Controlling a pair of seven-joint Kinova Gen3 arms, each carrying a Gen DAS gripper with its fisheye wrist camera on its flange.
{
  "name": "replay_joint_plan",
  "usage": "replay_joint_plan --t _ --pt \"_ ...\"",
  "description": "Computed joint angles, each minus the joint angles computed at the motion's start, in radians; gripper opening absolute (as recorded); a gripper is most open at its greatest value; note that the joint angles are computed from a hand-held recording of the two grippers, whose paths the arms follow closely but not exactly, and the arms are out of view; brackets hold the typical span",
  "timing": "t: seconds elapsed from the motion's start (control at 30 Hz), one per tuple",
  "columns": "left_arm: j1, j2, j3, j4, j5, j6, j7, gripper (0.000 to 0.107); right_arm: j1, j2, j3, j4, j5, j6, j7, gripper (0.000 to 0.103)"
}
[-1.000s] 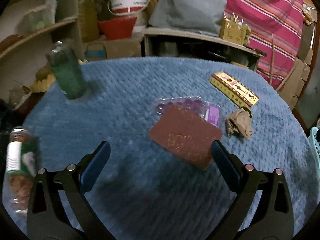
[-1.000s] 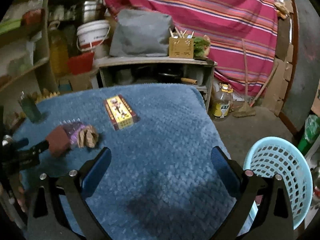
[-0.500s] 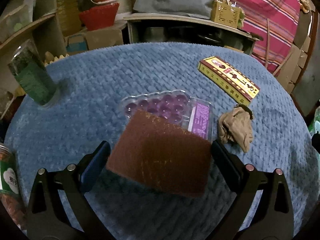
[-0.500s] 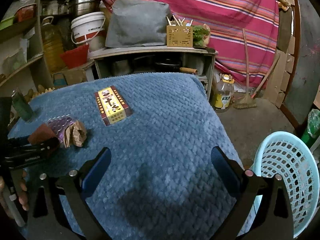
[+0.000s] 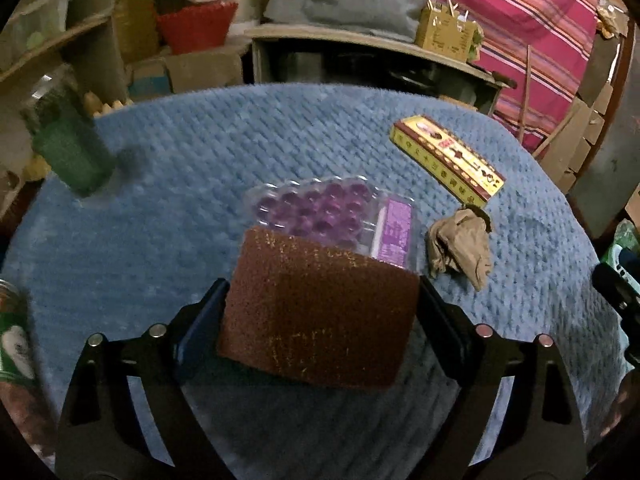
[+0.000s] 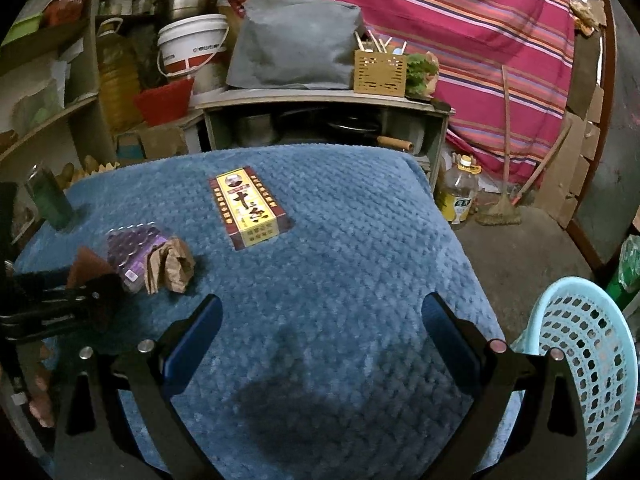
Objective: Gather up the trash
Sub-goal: 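Grasp the crumpled tan paper with the right tool while the left tool holds the pad, then carry the brown pad and tan paper over the basket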
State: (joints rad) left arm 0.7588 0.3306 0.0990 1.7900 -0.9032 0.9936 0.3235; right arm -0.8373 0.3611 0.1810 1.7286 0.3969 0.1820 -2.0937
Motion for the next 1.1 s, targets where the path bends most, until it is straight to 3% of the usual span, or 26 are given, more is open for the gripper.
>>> replay_joint_plan --t 0.23,0.37,0.63,0.7,0.8,0.9,1.0,1.1 --pt "0.058 -0.062 0.037 0.045 -0.002 0.205 0.106 0.088 -0.011 0.047 -0.070 -0.090 -0.001 0.068 0.030 0.098" --pt "0.082 -0.101 0.082 0.106 -0.008 0.307 0.231 0.088 -0.034 0.085 -0.093 -0.143 0.010 0.104 0.038 0.097" --pt "0.091 -0.098 0.137 0.155 -0.023 0.364 0.355 0.088 -0.041 0.170 -0.151 -0.266 0.012 0.203 0.105 0.095" --pt "0.095 -0.099 0.143 0.169 -0.024 0.364 0.373 0.088 -0.024 0.187 -0.176 -0.296 -0.002 0.231 0.136 0.075" --pt "0.088 -0.095 0.144 0.171 -0.023 0.352 0.376 0.088 0.053 0.208 -0.270 -0.338 -0.077 0.270 0.235 0.062" --pt "0.088 -0.093 0.143 0.170 -0.024 0.356 0.377 0.088 0.081 0.203 -0.302 -0.334 -0.125 0.264 0.313 0.046" --pt "0.095 -0.086 0.145 0.156 -0.029 0.374 0.374 0.088 0.044 0.180 -0.255 -0.302 -0.117 0.241 0.315 0.043" --pt "0.108 -0.074 0.146 0.126 -0.032 0.404 0.353 0.088 0.067 0.143 -0.259 -0.255 -0.137 0.210 0.330 0.042"
